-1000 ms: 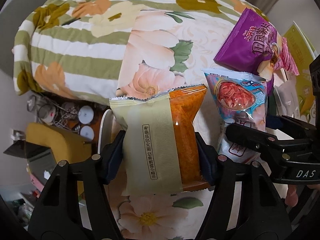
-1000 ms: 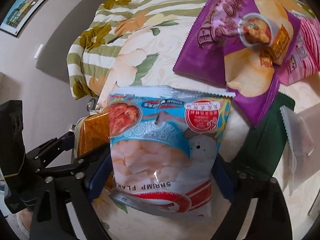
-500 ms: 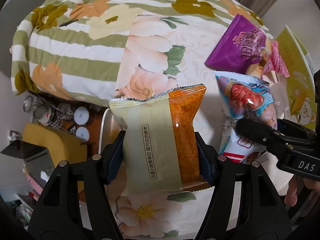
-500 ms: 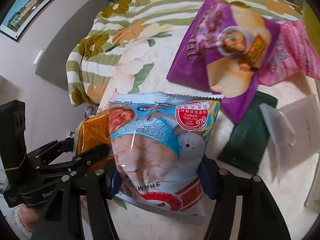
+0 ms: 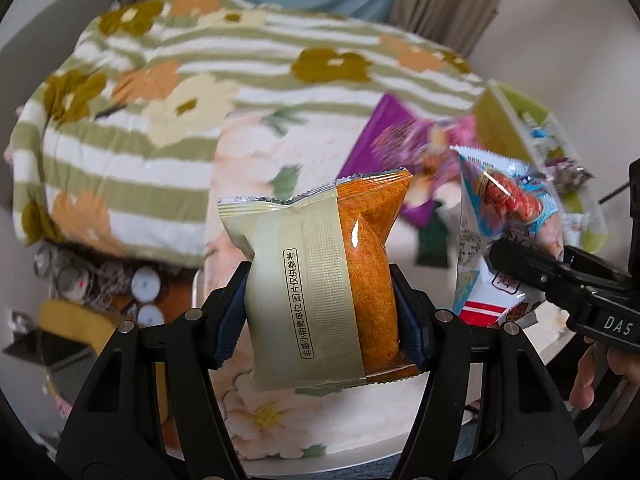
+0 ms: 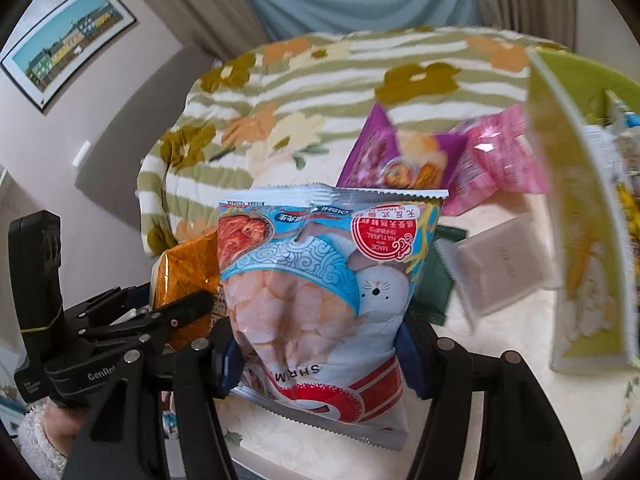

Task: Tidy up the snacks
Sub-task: 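Carry both bags over the box and open both grippers to release them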

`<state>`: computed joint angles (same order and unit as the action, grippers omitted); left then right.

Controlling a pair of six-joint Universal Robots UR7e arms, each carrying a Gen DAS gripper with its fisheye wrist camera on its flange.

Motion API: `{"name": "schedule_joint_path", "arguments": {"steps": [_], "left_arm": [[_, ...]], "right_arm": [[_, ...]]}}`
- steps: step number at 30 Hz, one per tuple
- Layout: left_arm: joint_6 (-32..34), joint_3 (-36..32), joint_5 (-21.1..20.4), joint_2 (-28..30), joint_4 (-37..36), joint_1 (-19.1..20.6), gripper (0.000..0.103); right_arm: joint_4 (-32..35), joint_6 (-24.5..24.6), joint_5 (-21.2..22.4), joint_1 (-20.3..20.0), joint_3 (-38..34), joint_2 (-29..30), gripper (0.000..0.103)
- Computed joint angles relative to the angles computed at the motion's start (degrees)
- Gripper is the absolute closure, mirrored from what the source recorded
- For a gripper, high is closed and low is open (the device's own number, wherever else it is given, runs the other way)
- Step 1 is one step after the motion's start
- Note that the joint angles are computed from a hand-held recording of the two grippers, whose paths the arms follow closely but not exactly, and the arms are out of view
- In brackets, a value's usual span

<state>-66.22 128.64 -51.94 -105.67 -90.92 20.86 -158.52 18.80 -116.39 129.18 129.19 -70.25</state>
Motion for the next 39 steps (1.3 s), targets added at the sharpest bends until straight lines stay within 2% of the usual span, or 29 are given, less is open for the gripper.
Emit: {"name": "schedule_joint_path", "arguments": {"steps": [5,10,14,18,22,27,31,37,38,39], "left_arm": [[5.7,-2.0,1.3,3.3,-6.6,-1.4,0.042],[11.4,-4.5,1.8,9.4,-14.6,-1.5,0.042],[16.2,-7.2,2.2,16.7,-22.8,-1.3,0.042],[19.7,-11.1,2.4,25.3,-30.5,-0.6,0.042],[22.8,-16.2,1.9,34.3,-37.0,0.7,0.042],[25.4,-23.0,1.2,44.6,-41.8,2.7,0.042],[25.8,-28.9,0.9,52.2,-42.7,4.6,0.042],[24.1,-35.7,0.8,59.6,-40.9,7.4,0.041],[23.5,-37.1,1.2,60.9,-39.6,7.7,0.037],[22.8,-38.0,1.6,61.6,-38.2,7.9,0.027]], "right_arm": [[1.7,3.1,-3.5,1.9,0.6,-5.5,0.044],[2.3,3.4,-6.8,2.1,1.4,-10.9,0.044],[2.6,1.7,-9.1,0.4,2.2,-16.3,0.044],[3.5,-3.3,-10.0,-2.7,2.0,-21.8,0.044],[5.1,-9.0,-9.1,-7.1,0.8,-26.8,0.044],[6.2,-15.8,-5.6,-13.1,-1.3,-30.5,0.044],[7.4,-20.9,-1.8,-18.1,-3.9,-31.5,0.044],[11.7,-26.4,3.4,-24.7,-7.6,-31.6,0.044],[12.2,-27.2,4.5,-25.8,-8.1,-31.6,0.044],[12.5,-27.6,5.2,-26.7,-8.4,-31.6,0.044]]}}
